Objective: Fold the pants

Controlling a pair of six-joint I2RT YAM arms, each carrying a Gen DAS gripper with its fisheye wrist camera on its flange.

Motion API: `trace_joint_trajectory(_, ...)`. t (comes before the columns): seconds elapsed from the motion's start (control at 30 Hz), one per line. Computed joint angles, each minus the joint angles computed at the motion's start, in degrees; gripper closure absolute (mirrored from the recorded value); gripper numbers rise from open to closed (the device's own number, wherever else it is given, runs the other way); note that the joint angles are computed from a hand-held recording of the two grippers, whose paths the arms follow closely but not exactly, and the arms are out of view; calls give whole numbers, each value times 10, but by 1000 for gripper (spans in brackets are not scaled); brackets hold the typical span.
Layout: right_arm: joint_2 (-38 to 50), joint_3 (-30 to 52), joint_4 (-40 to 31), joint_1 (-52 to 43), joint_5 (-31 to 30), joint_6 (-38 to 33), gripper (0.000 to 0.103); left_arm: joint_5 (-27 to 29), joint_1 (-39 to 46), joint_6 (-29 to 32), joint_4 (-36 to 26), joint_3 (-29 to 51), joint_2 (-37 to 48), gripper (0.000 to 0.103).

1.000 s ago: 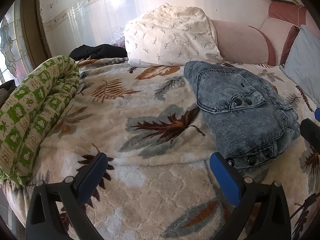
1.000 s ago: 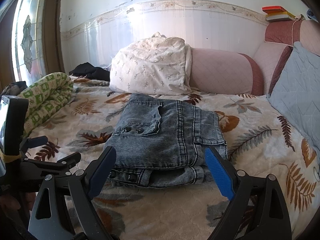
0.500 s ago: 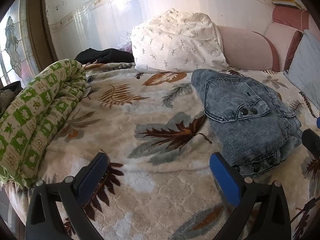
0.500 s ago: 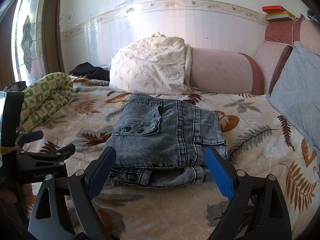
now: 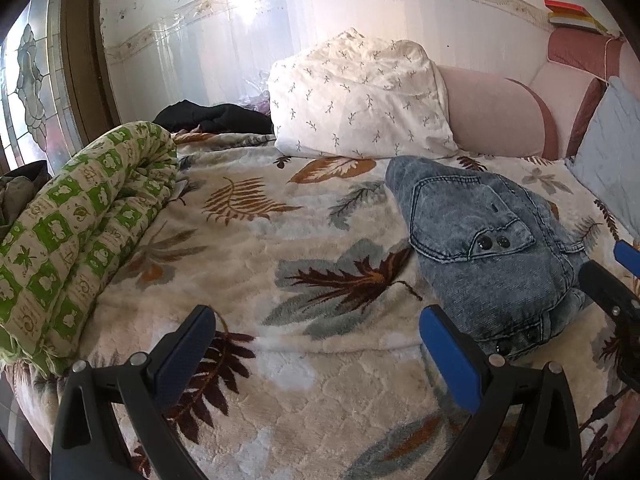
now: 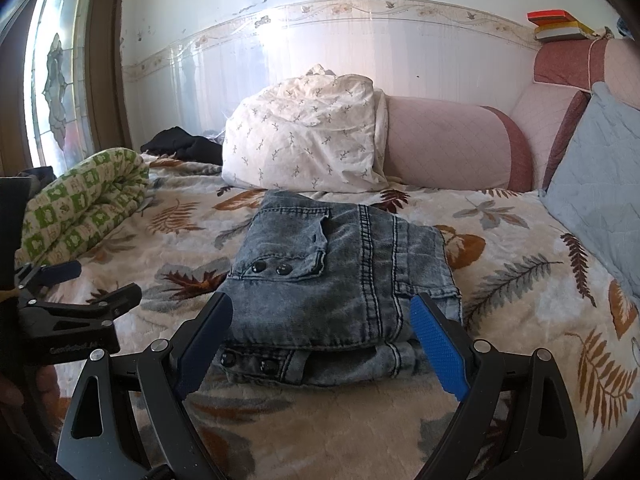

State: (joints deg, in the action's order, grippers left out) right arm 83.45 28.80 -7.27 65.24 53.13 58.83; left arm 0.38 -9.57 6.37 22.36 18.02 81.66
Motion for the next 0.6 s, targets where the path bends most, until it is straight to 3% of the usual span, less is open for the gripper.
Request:
trace_joint_trajectory(0.27,34,2,82,-35,-31,-71,12,2,3,-2,-5,4,0,0)
trace_joint_trajectory(0.6,48,6,107,-44,-43,-90,12,0,-1,-6,4,-2,-1,0)
